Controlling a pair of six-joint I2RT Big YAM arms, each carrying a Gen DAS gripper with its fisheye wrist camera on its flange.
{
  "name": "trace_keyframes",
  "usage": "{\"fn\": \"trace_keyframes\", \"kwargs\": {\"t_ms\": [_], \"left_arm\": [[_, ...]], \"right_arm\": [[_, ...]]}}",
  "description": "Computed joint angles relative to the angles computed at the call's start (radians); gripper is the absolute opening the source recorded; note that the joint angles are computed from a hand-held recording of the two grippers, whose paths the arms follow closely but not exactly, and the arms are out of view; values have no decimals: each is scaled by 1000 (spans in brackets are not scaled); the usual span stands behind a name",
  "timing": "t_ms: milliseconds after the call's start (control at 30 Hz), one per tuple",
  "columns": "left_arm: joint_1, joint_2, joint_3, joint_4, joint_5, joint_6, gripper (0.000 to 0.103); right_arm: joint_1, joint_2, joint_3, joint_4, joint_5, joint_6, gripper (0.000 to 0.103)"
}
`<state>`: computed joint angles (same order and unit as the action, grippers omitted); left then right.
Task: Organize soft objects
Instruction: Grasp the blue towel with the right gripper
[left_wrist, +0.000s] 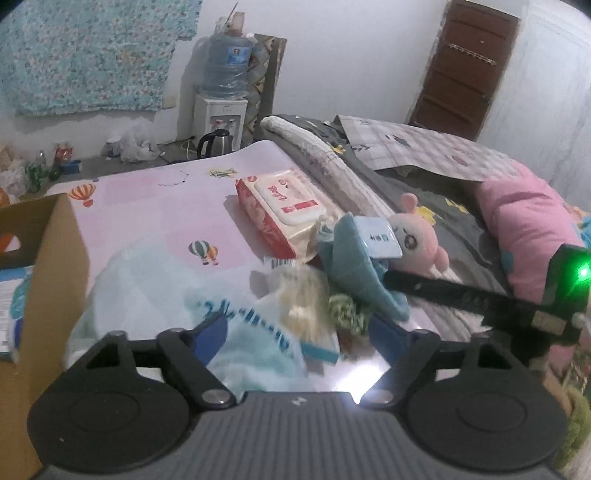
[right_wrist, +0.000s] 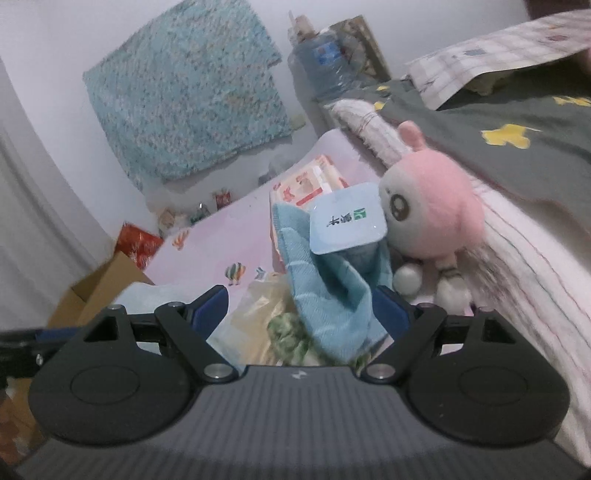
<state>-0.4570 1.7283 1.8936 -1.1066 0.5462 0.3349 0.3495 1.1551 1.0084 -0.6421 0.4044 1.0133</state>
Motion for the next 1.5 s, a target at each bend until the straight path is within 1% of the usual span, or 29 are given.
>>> {"fn": "trace_keyframes", "kwargs": {"t_ms": [33,67,133,167,200,233,267,300,333,367,467,533,567,633,667,767,833,900,933,967,1000,1033,1167,1233,1267,1300,1333,1367,1500], "left_arm": [[-7,14,15,-4,-3,-19,72],[-12,25,25,-6,-3,-36,69],[-19,39,33,-3,0,-63,62],[-22,39,29,4,0,-71,61],[-24,39,24,10,0,-77,58],[-24,37,18,14,-1,-80,56],[-24,36,15,15,-3,-84,55],[-26,37,11,16,-4,-90,54],[-24,34,7,15,-1,-92,53],[-22,30,0,18,3,-95,53],[-15,9,-32,40,15,-99,52],[-9,-8,-55,51,27,-96,52],[-6,-15,-64,54,32,-93,52],[-1,-26,-79,58,44,-86,52],[2,-33,-88,61,50,-82,52],[9,-54,-117,65,65,-71,52],[14,-69,-137,66,75,-61,53],[20,-85,-160,72,85,-48,53],[21,-93,-171,78,85,-45,53],[23,-100,-181,81,86,-41,53],[26,-107,-192,84,86,-39,53],[28,-111,-199,85,86,-38,53],[41,-127,-221,86,71,-23,53],[48,-133,-228,85,66,-16,53],[52,-135,-231,83,66,-10,53],[57,-138,-235,82,66,-3,53],[63,-142,-240,81,67,4,53],[67,-145,-243,83,68,8,53],[84,-151,-252,92,83,13,53]], "right_arm": [[-26,26,16,0,-28,-18,85],[-41,42,19,6,-47,-33,85],[-58,68,27,9,-63,-54,84],[-66,82,34,3,-72,-59,80],[-70,91,41,-2,-77,-63,73],[-79,101,42,0,-85,-66,50],[-88,108,46,-5,-100,-63,32],[-95,105,40,5,-110,-52,26],[-100,93,27,26,-117,-35,18],[-102,77,16,47,-125,-21,14],[-103,34,-13,112,-137,-16,12],[-96,12,-22,132,-140,-17,10],[-88,-5,-28,140,-138,-12,6],[-77,-39,-51,188,-135,-4,6],[-68,-55,-56,196,-122,-5,6],[-35,-91,-55,168,-72,3,6],[-16,-92,-37,117,-46,-5,11],[-15,-76,-18,70,-53,-5,30],[-11,-66,-11,46,-51,2,55],[-12,-44,6,21,-51,-5,76],[-10,-24,17,8,-50,-24,82],[-10,5,35,-4,-45,-53,84],[-39,130,122,-60,-86,-144,84],[-54,196,172,-113,-81,-162,83],[-63,222,189,-129,-82,-163,71],[-71,237,197,-134,-90,-158,54],[-84,246,203,-141,-113,-142,16],[-100,247,202,-134,-141,-116,12],[-134,175,151,-23,-174,-59,11]]}}
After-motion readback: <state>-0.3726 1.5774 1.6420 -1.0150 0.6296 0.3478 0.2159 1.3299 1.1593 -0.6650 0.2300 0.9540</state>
